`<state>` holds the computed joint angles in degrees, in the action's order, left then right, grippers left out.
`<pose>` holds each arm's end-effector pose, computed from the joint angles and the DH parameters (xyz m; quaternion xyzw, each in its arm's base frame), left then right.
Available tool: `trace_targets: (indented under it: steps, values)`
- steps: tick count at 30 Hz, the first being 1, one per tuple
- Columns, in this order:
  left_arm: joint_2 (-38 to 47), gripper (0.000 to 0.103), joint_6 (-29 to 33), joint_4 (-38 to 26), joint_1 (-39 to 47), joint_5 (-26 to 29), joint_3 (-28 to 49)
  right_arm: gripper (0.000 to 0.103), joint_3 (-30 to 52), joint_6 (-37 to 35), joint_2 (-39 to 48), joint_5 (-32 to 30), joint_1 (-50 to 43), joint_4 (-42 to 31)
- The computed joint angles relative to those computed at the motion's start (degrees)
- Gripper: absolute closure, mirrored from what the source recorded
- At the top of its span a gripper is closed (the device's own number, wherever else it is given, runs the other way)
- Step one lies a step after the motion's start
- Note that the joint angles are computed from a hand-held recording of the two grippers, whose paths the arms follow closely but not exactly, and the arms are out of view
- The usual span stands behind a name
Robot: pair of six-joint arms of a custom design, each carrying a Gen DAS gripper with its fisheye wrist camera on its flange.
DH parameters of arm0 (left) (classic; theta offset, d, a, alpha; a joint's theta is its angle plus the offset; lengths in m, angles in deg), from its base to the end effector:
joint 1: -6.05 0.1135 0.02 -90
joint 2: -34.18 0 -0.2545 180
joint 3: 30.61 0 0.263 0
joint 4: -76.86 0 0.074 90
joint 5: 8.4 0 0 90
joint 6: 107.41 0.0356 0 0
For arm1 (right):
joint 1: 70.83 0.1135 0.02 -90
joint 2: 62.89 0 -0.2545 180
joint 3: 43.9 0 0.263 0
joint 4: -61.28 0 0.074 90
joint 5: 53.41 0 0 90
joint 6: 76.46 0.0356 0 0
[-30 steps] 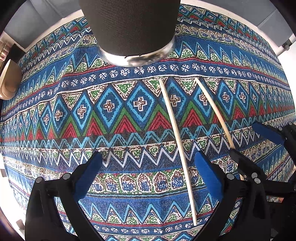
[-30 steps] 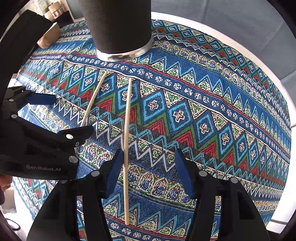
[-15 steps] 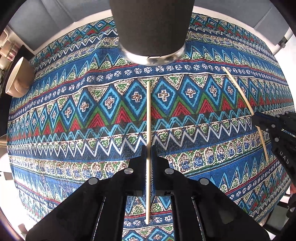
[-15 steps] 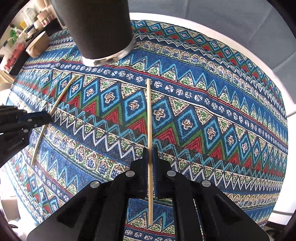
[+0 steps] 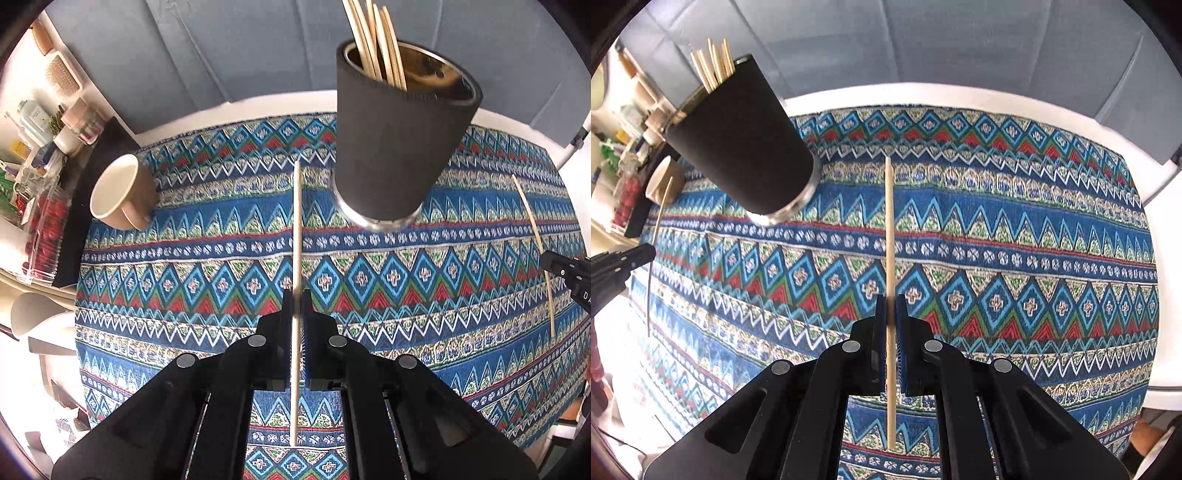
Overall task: Organize utensils
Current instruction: 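Lift the left gripper's stick above the black holder while the right gripper lifts its stick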
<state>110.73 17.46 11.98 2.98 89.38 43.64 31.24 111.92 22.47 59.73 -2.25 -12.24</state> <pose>0.2653 -0.0191 0.2497 0.3306 0.9205 -0.0099 0.2080 0.1116 0.2461 0.2144 0.2621 0.9425 0.0304 0.2050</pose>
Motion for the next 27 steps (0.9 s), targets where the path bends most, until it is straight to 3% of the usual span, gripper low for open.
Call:
trace_targets:
  steps: [6,15,27]
  values:
    - [0.89,0.099,-4.71,-4.34,-3.4,2.56,10.86,0.098,8.59,-5.62,-0.77,5.86,-3.5,-4.31]
    - [1.9,0.099,-10.63,-7.91,-7.9,5.57,20.77,0.098,24.18,-15.49,3.05,11.83,-7.98,-10.07]
    - [9.78,0.099,-15.9,-8.15,-12.71,9.54,32.89,0.098,34.18,-29.96,8.26,10.75,-15.53,-4.19]
